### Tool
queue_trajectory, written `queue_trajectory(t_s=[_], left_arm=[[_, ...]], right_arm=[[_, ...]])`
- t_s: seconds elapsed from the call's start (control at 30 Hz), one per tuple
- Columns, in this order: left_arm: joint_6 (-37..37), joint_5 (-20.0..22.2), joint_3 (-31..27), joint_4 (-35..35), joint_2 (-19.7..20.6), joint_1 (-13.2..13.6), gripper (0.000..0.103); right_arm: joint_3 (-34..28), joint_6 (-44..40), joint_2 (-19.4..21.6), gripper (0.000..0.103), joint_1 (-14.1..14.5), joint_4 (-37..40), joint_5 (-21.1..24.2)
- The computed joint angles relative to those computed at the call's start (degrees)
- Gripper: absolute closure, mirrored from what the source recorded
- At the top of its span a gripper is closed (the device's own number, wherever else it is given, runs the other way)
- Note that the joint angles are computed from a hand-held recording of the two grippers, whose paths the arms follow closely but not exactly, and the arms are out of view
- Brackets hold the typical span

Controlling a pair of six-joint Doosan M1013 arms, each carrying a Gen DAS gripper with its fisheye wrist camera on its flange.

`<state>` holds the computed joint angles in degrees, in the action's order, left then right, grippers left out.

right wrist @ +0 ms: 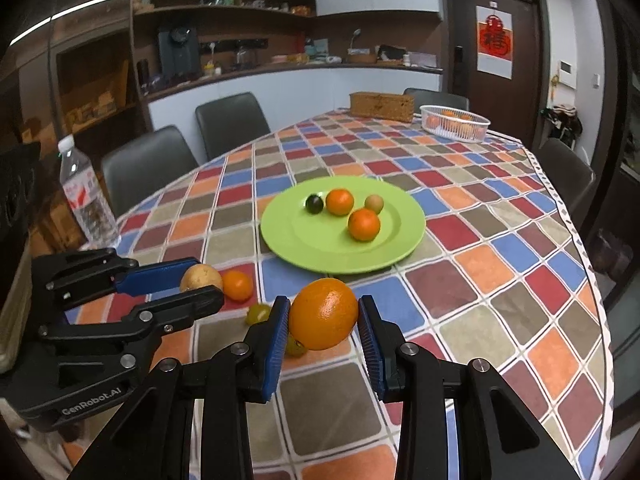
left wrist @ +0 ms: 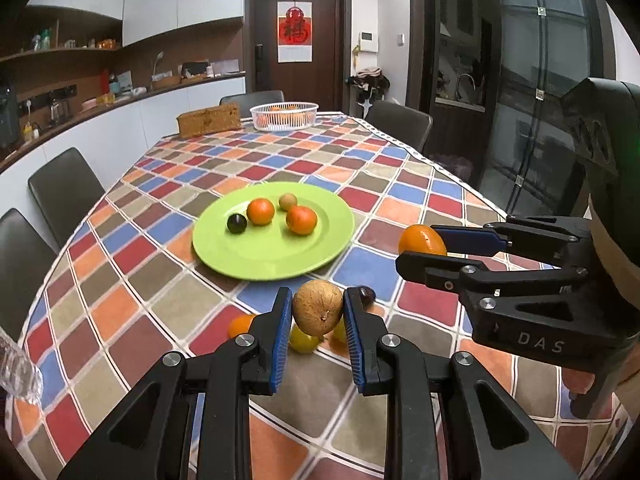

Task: Organize fruits
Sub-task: 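Carry the kiwi and tangerine onto the green plate and open both tools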

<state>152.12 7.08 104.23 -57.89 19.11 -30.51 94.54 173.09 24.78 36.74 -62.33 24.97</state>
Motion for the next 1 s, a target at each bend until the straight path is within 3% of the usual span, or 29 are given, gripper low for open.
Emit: queue_trajectory(t_s=[0.17, 0.5, 0.7, 1.0], left_arm=[[4.2, 0.9, -1.3, -3.5, 0.5, 1.2, 0.077], [0.1, 4.2, -6.2, 2.6, 3.0, 3.6, 0.077], [0.8, 7.4, -9.6, 3.7, 5.0, 5.1, 0.077], [-8.0, 14.5, -16.9, 12.1, 10.0, 6.7, 0.077]], right_arm=[[-1.3, 3.5, 0.3, 0.067, 0.1, -2.0, 1.1], [-6.5, -0.2, 3.0, 0.067, -0.5, 2.2, 2.8], [-10.3, -7.8, 5.0, 0.067, -1.8, 9.2, 2.3], [-15.7, -21.5, 8.7, 0.067, -4.5, 24.7, 2.5]])
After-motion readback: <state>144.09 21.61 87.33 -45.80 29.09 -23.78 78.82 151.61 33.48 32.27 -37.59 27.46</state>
